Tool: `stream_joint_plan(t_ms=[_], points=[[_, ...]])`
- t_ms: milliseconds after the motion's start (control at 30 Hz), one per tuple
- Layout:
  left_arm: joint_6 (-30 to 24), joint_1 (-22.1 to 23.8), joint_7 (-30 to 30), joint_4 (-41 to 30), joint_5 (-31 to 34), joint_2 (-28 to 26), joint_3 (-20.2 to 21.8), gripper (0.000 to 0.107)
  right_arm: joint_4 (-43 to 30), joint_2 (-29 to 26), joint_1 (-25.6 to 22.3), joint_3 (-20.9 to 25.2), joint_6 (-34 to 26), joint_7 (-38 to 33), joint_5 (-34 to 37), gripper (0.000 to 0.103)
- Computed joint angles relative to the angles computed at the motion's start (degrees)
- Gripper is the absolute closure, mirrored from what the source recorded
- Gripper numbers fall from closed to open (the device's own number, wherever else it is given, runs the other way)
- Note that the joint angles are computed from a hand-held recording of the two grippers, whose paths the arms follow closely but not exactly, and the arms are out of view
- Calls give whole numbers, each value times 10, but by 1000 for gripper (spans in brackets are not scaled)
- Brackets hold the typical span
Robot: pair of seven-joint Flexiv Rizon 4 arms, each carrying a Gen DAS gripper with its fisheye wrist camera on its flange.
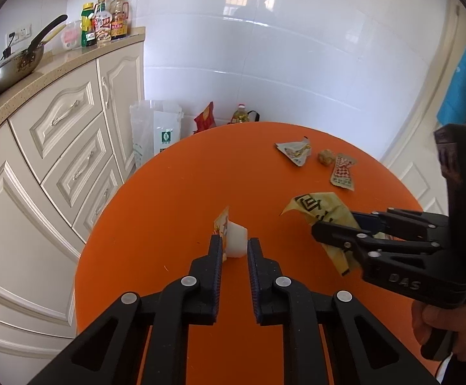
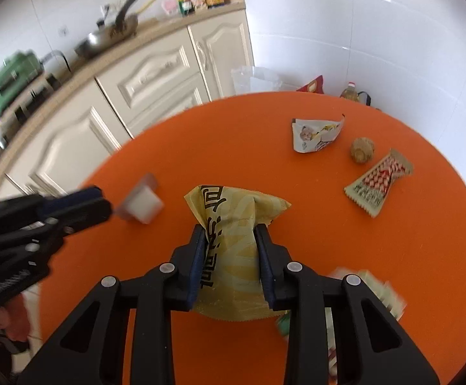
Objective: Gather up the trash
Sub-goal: 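Grasp the yellow printed bag with the right tool while the left tool holds the cup, then carry the cup and yellow bag with both tools over the blue bucket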
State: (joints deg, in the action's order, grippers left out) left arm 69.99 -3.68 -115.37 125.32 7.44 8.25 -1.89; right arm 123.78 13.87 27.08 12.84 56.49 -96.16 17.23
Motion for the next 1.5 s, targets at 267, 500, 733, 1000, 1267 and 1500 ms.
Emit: stream_joint_plan(t_ms=[267,500,733,1000,1267,1500], points=[[-19,4,-3,-14,30,-28,-6,89,16,45,-1,-1,4,28,13,73],[-9,-9,38,-19,25,-54,9,81,35,81,3,-12,4,45,17,73],[-8,-16,63,-19,-17,-52,11,42,50,105,2,-18,1,55,11,73],[-41,-18,-56,-72,88,-79,5,67,58,117,3,-24,2,62,10,73],[19,-28,22,-16,-11,-53,16,89,78,156,-2,-33,1,73,17,73],[22,-41,-6,-10,11,-6,-15,89,106,235,-32,-38,-11,99,-1,73]])
